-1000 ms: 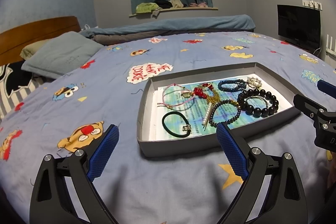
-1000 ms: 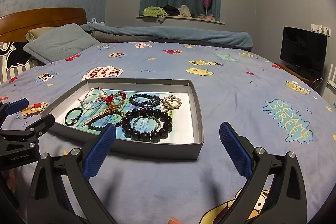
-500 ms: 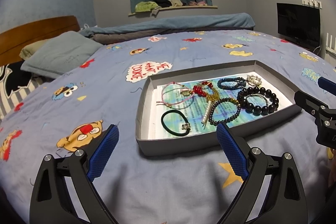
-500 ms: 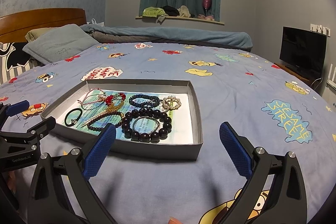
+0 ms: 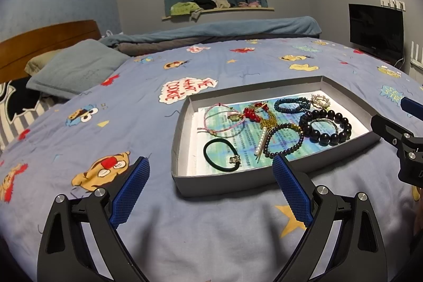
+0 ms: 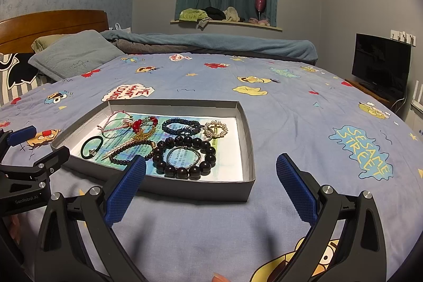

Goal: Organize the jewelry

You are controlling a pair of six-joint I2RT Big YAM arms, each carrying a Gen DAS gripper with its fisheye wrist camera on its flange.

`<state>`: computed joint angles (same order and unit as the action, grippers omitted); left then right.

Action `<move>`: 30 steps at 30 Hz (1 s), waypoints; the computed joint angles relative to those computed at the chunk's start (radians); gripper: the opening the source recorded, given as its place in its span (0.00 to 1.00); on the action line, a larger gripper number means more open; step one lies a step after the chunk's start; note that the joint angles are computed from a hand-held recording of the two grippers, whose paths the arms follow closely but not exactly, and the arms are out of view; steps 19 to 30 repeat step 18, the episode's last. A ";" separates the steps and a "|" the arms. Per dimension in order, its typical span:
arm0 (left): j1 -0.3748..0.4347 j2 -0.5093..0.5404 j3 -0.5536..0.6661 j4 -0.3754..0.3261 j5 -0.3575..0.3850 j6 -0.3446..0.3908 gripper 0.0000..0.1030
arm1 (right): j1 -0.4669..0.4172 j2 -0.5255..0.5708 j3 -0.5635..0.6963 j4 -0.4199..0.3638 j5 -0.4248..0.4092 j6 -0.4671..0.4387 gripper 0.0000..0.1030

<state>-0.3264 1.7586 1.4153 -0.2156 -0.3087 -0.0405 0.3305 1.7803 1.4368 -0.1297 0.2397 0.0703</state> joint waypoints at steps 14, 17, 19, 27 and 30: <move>0.002 0.009 0.010 -0.010 0.002 0.015 0.91 | 0.000 0.006 0.011 -0.015 0.000 -0.002 0.95; 0.008 0.013 0.019 -0.026 0.015 0.007 0.91 | 0.001 0.009 0.013 -0.016 0.000 -0.002 0.95; 0.009 0.013 0.019 -0.025 0.013 0.005 0.91 | 0.001 0.008 0.013 -0.017 0.001 -0.002 0.95; 0.009 0.013 0.019 -0.025 0.013 0.005 0.91 | 0.001 0.008 0.013 -0.017 0.001 -0.002 0.95; 0.009 0.013 0.019 -0.025 0.013 0.005 0.91 | 0.001 0.008 0.013 -0.017 0.001 -0.002 0.95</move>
